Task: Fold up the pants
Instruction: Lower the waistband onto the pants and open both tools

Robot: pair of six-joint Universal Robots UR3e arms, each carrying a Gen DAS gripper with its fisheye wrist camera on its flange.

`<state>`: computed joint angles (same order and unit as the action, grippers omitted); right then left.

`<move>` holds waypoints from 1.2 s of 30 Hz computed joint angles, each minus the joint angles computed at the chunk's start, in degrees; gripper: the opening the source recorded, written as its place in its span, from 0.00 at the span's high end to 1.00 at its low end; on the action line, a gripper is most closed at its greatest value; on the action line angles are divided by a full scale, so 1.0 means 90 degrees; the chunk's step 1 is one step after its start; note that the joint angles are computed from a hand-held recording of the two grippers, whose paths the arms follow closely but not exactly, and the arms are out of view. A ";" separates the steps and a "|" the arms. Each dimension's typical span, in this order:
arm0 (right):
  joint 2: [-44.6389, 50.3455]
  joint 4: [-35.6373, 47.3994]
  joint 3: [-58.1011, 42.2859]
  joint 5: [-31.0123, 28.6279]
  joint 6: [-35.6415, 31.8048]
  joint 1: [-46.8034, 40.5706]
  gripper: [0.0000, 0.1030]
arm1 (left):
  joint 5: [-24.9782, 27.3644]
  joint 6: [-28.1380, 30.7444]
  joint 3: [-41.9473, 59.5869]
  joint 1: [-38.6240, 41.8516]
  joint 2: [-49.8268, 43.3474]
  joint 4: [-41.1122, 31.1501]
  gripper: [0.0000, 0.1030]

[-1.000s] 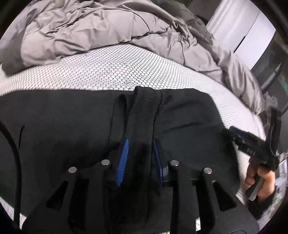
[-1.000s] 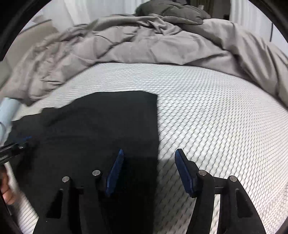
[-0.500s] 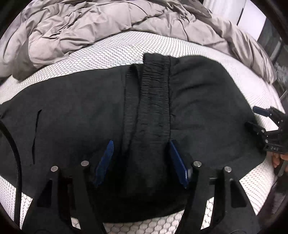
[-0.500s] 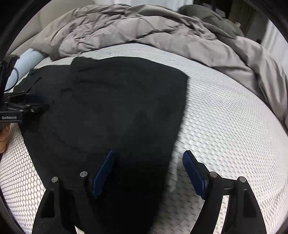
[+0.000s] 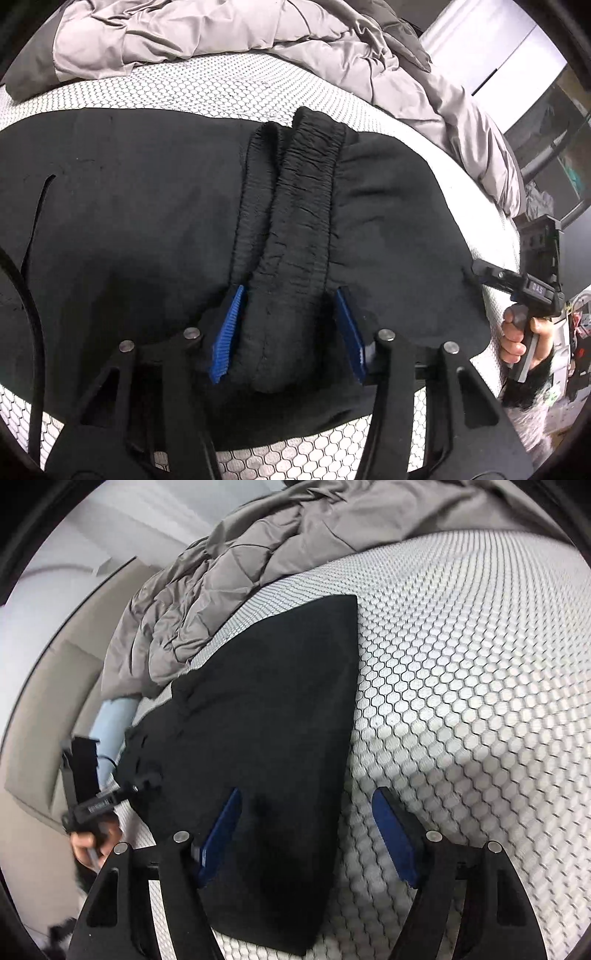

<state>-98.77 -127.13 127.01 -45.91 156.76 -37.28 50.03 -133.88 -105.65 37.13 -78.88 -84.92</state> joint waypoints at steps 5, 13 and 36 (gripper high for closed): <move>0.0851 -0.1155 -0.0195 0.0116 0.0855 0.0476 0.78 | 0.0196 -0.0273 -0.0214 -0.0271 -0.0014 0.0752 0.62; 0.0571 -0.2032 -0.0449 -0.0489 0.1348 0.0812 0.85 | 0.0534 0.1009 -0.0536 -0.0375 0.1090 -0.0119 0.63; 0.0480 -0.2027 -0.0538 -0.1520 0.0884 0.2210 0.54 | -0.0412 -0.1061 -0.0828 -0.0085 0.0046 0.1273 0.60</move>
<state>-94.45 -145.37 122.17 -59.59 164.72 -17.39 46.32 -143.43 -113.10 36.37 -78.46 -73.47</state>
